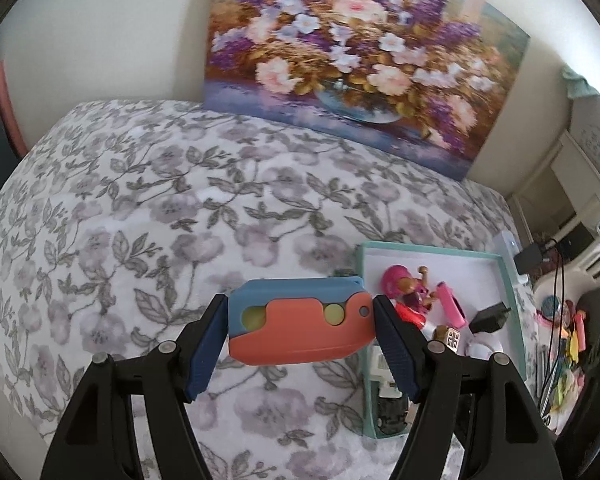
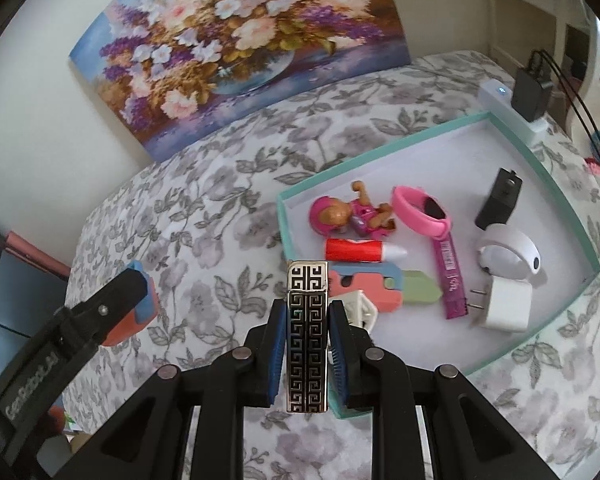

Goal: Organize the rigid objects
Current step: 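Carry the comb and orange-blue block over the tray with both tools, then lower the comb and block into the tray and open both tools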

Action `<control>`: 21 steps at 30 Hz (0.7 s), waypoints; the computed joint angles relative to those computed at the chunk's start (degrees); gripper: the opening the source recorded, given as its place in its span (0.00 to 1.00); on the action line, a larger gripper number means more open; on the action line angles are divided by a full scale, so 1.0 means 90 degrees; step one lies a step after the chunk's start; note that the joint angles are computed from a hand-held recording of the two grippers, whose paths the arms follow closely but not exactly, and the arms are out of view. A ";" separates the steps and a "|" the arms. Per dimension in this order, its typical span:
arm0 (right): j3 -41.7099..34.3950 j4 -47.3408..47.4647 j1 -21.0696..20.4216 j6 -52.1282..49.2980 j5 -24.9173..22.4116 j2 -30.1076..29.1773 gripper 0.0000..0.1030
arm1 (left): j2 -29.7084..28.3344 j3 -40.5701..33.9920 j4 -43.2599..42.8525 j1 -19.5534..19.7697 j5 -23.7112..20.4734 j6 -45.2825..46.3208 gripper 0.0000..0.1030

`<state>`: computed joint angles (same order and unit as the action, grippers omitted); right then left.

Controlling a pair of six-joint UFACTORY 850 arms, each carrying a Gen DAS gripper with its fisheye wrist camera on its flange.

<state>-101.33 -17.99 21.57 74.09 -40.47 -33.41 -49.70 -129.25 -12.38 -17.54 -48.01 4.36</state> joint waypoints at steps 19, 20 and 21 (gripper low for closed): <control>0.1774 -0.0021 -0.0596 0.0634 0.0073 0.0992 0.22 | -0.0370 -0.0129 -0.0804 -0.0639 -0.1068 0.0932 0.71; 0.1837 0.0002 -0.0618 0.0652 0.0102 0.1027 0.22 | -0.0464 -0.0258 -0.0909 -0.0635 -0.1195 0.0961 0.71; 0.1876 0.0001 -0.0630 0.0676 0.0100 0.1052 0.22 | -0.0551 -0.0365 -0.1038 -0.0632 -0.1333 0.0984 0.71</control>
